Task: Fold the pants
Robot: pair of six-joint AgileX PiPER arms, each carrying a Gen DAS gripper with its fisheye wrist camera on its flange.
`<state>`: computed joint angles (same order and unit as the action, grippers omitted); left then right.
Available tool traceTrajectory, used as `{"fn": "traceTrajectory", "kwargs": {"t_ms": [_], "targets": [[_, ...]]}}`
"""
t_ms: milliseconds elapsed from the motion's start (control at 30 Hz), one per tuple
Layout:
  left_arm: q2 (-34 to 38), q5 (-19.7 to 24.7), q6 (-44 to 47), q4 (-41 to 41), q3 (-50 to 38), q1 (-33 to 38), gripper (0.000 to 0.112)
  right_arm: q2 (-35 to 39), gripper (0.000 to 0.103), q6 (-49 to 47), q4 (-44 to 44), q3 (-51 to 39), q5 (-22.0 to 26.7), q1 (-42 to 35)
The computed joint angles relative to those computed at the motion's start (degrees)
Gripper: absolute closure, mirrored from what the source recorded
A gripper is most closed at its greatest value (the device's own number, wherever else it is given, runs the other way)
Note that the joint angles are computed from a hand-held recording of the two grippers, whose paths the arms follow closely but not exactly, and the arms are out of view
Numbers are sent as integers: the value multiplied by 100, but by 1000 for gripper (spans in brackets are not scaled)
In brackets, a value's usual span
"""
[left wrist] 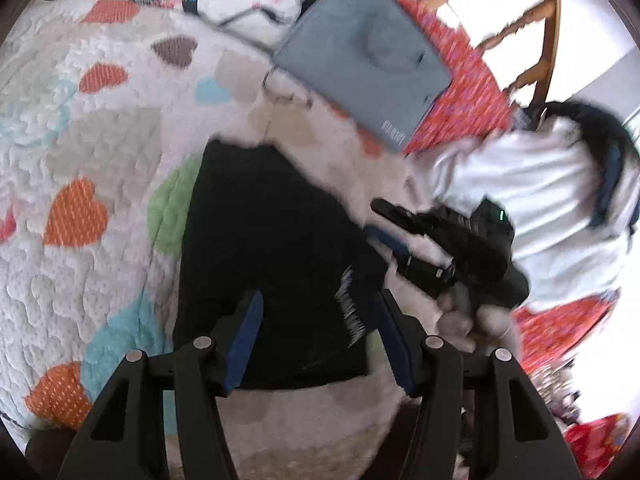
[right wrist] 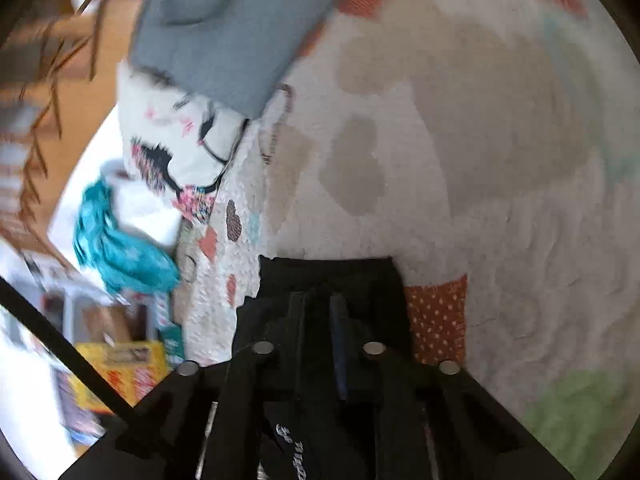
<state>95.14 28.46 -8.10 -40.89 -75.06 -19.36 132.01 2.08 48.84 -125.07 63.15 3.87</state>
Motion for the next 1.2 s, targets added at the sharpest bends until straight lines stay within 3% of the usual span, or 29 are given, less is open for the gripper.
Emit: {"fn": "traceTrajectory", "kwargs": {"t_ms": [67, 167, 333, 400, 500, 600, 700, 800, 900, 967, 1033, 1200], "targets": [[36, 5, 108, -243, -148, 204, 55, -107, 46, -90, -13, -211, 82, 15], [638, 347, -322, -63, -931, 486, 55, 253, 46, -88, 472, -930, 401, 109], [1994, 1102, -1020, 576, -2494, 702, 55, 819, 46, 220, 581, -1273, 624, 259], [2373, 1310, -1282, 765, -2841, 722, 55, 1049, 55, 272, 761, -1209, 538, 237], [2417, 1355, -1169, 614, -2862, 786, 55, 1066, 56, 228, 1004, -1175, 593, 135], [2060, 1280, -1116, 569, -2506, 810, 55, 561, 44, -167, 550, -930, 584, 123], [1461, 1072, -1150, 872, -1925, 688, 55, -696, 40, -1046, 301, 649, 72, 85], [745, 839, -1774, 1945, -1328, 291, 55, -2066, 36, -1685, -279, 2367, -854, 206], [155, 663, -2842, 3123, -795, -195, 55, -3081, 27, -1934, -779, 3768, -1852, 382], [-106, 632, -3942, 4244, -557, -622, 55, -3585, 24, -2245, -545, 4697, -2490, 329], [-317, 983, -4942, 5390, -476, -1086, 55, -3923, 24, -2158, -671, 5456, -3164, 305], [-258, 2149, -6722, 7652, -569, -2282, 55, -4312, 24, -2239, -834, 6293, -3691, 205]]}}
